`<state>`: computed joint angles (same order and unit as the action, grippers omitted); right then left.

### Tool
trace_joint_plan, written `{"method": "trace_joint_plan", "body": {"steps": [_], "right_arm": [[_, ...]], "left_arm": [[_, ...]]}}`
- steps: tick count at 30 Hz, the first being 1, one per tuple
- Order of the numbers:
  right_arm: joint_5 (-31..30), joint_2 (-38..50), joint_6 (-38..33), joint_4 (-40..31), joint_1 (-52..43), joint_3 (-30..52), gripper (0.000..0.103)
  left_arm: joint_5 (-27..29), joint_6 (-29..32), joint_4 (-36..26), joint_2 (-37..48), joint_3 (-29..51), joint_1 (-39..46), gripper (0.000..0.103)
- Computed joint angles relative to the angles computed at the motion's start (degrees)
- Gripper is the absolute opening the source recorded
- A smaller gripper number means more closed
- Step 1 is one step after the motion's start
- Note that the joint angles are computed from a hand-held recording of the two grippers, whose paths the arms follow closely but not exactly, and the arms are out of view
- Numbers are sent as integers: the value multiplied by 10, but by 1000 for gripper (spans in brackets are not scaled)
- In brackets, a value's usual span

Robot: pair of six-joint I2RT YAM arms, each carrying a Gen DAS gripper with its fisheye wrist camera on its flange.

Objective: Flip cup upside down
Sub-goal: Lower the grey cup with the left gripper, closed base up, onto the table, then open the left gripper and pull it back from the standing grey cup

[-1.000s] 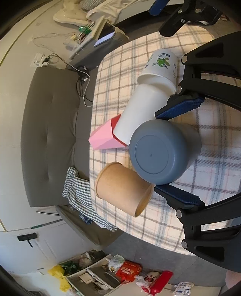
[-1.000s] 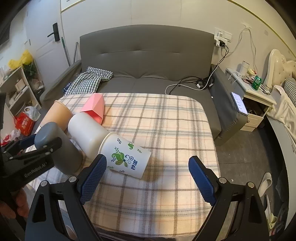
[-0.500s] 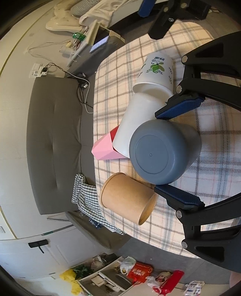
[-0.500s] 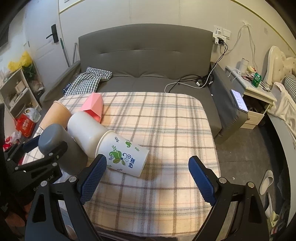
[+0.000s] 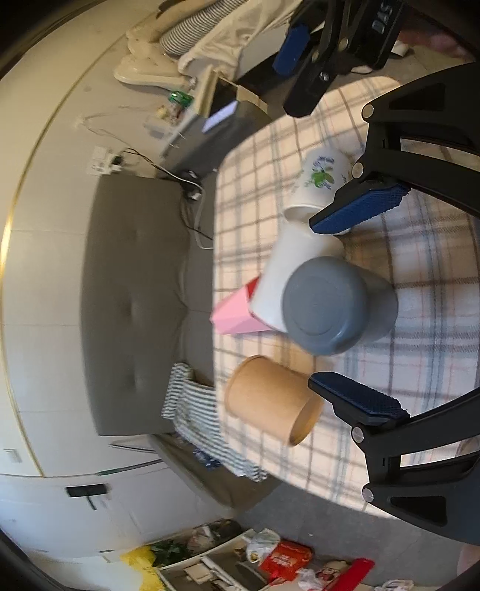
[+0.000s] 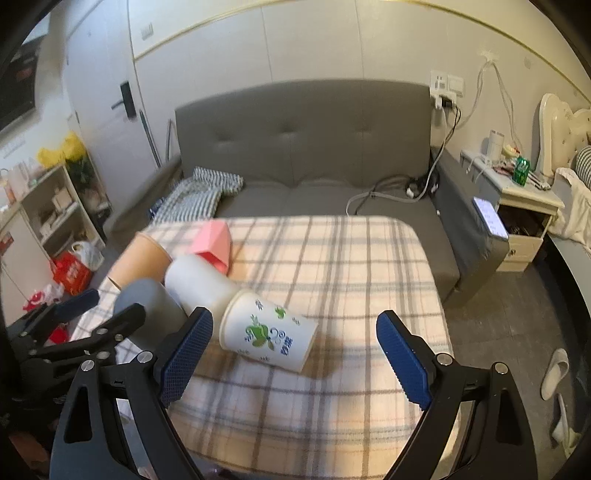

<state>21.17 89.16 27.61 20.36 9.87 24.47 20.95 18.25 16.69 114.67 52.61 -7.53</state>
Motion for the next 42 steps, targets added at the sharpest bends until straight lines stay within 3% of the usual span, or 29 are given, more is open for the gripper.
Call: {"method": "trace_joint_plan", "body": {"steps": [5,12,17,20,22,29,42], "right_arm": [[32,-20,-22,83,28,-50,91],[103,7,-32,185,105,-92,91],[171,48,-6,206,200,-92,91],[186,85,11,214,245,-82,91],[199,117,3,218,260,-65,91],[190,175,22,233,247,-36,99],[182,205,30,255,217,-26,103]], "left_arm": [[33,10,42,-35,-34,32,80],[88,37,172,-27,-99,103,80],[130,39,164,-5,-103,147,80],[157,47,202,9,-122,168,82],[151,48,229,20,-131,169,93],[118,46,213,59,-103,169,99],[87,26,235,77,-93,177,99]]}}
